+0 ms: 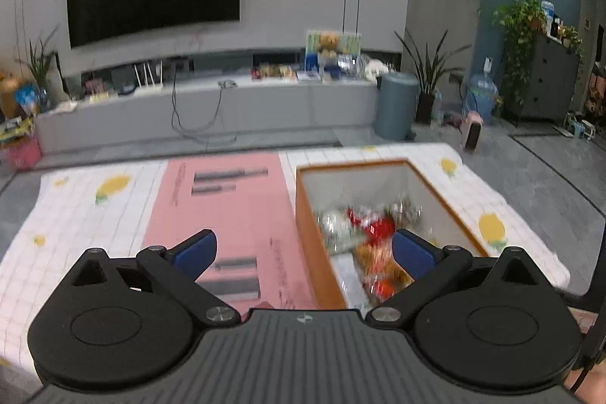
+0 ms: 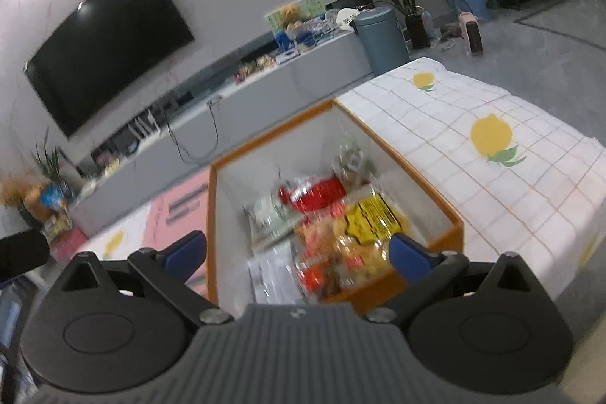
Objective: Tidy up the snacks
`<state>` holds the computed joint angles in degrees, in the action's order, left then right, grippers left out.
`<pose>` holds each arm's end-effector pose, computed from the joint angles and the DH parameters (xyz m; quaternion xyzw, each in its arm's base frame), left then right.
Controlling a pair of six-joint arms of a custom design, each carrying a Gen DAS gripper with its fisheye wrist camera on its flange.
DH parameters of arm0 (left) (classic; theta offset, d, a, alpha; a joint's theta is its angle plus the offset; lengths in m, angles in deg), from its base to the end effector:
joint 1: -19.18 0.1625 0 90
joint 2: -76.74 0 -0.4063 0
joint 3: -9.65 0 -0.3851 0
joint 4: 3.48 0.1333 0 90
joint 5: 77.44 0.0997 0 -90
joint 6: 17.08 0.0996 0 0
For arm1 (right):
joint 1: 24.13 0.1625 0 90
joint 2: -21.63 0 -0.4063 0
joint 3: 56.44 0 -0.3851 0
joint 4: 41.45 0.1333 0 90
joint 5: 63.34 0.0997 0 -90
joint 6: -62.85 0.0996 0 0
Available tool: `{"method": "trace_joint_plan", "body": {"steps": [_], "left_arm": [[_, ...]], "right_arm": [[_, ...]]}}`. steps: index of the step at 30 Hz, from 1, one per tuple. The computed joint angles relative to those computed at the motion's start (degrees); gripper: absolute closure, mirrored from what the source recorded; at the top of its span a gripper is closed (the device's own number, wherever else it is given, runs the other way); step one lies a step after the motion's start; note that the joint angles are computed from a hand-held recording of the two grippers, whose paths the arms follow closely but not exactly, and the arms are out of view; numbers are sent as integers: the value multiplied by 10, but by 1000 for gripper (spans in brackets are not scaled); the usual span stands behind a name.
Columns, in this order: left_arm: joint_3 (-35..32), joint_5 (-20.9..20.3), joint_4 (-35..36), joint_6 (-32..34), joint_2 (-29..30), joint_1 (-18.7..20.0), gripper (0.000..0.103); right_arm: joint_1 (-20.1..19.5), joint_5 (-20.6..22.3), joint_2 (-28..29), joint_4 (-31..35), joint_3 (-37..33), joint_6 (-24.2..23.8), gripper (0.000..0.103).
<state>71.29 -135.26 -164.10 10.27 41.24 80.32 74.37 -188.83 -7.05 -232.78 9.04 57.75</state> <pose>-0.2262 -0.7964 0.2385 0.3264 0.8339 -0.3670 0.2517 0.1901 -0.7612 0.1819 -0.0662 -0.8190 0.5159 0.2425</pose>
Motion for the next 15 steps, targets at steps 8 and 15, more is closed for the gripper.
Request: {"method": "trace_joint_plan", "body": {"steps": [8,15], "left_arm": [[3,-16,23,0,3,40,0],[-32,-5,56,-23,26,68,0]], "right_arm": [[-10,54,21,-64,14,-103,5],[1,37,62,-25,-42,-149,17]]}}
